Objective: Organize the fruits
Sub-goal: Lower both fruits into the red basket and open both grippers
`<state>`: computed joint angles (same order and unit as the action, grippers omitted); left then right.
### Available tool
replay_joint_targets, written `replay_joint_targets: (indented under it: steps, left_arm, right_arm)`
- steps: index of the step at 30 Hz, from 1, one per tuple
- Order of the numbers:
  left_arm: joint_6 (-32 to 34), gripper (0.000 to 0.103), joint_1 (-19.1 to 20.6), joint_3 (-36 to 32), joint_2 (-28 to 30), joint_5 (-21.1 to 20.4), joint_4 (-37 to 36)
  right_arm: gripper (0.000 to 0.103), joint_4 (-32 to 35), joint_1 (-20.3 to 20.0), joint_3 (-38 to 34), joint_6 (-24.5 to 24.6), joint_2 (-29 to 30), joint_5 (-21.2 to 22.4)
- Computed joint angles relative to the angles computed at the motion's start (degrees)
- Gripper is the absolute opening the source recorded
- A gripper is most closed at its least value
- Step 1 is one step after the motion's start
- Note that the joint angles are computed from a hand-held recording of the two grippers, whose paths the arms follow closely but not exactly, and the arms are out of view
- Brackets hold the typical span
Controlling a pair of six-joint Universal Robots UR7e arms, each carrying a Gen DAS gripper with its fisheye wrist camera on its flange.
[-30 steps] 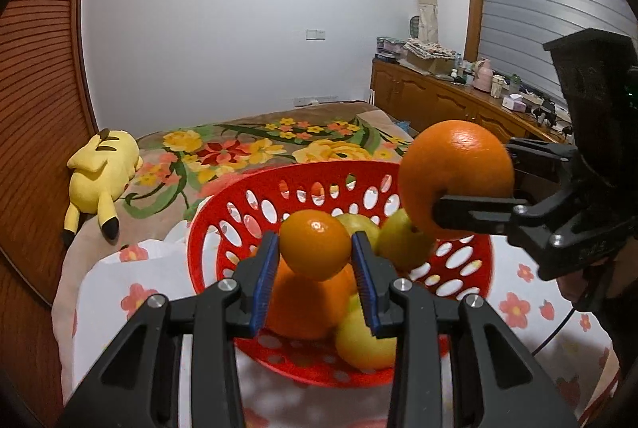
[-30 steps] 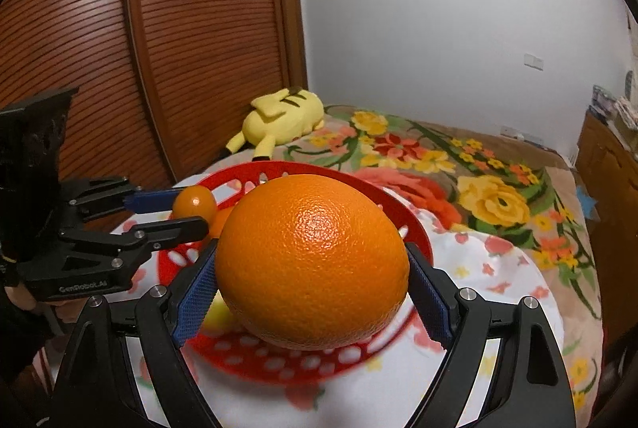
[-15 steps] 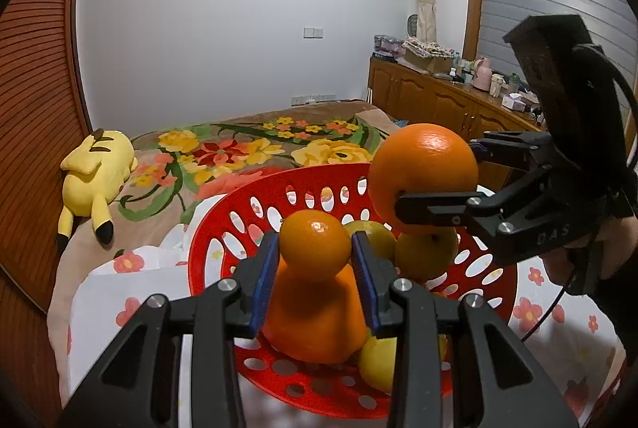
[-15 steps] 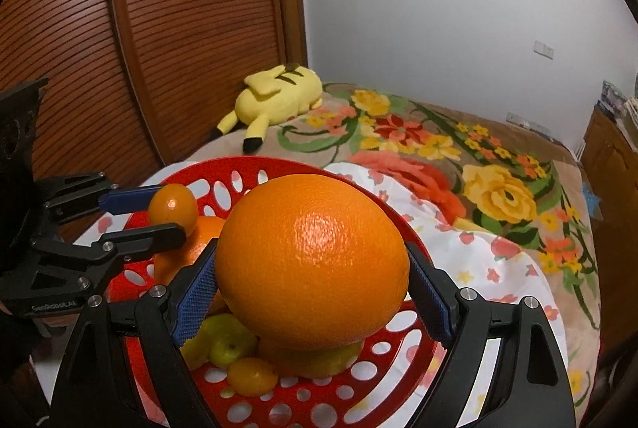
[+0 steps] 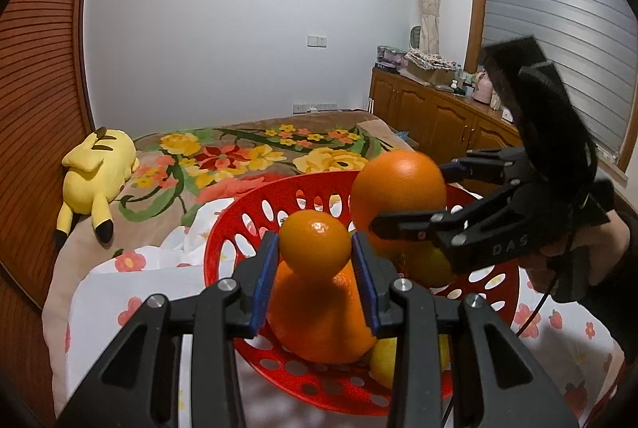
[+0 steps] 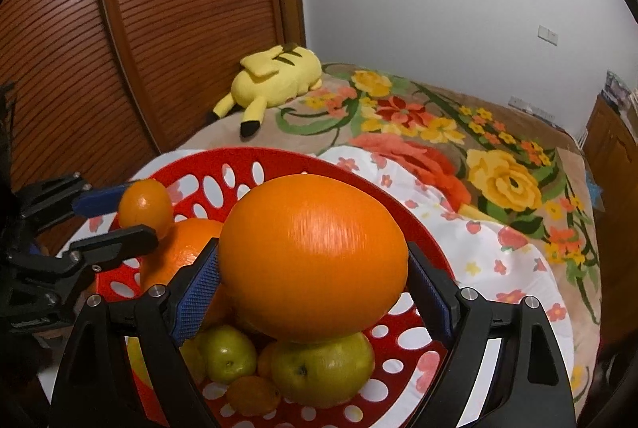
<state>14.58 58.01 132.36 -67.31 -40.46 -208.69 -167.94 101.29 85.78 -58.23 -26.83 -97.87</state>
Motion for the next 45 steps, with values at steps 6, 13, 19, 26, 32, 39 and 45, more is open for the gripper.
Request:
replay_joint_targets:
  steps: [6, 13, 19, 26, 32, 39, 45]
  left_arm:
    - [-0.3, 0.036, -0.1, 0.1, 0.0, 0.1, 0.0]
    - [-0.3, 0.036, -0.1, 0.1, 0.1, 0.1, -0.1]
    - [-0.6, 0.036, 0.0, 0.0, 0.1, 0.1, 0.2]
    - [-0.5, 0.036, 0.5, -0.2, 0.2, -0.4, 0.4]
    - [-1.1, 0.036, 0.5, -0.3, 0.2, 0.0, 1.2]
    - [-1.4, 0.036, 0.5, -1.5, 0.8, 1.5, 2.9]
    - [-2.8, 0.037, 1.3, -2.5, 0.9, 2.2, 3.9]
  right_arm:
    - [0.09, -1.1, 0.2, 0.2, -0.7, 0.4, -1.8]
    - [0.09, -1.3, 0.3, 0.4, -0.4, 0.3, -1.9]
    - [0.09, -1.7, 0.2, 0.9, 0.2, 0.1, -1.5]
    - [0.092, -5.0, 0.2, 3.5, 1.3, -2.9, 3.4]
    - [0.092, -6.1, -0.8, 6.5, 1.3, -5.7, 4.8]
    - [0.092, -8.0, -2.9, 11.7, 0.0, -8.9, 5.1]
    - [0.092, -8.6, -4.4, 15.2, -0.9, -11.1, 5.7]
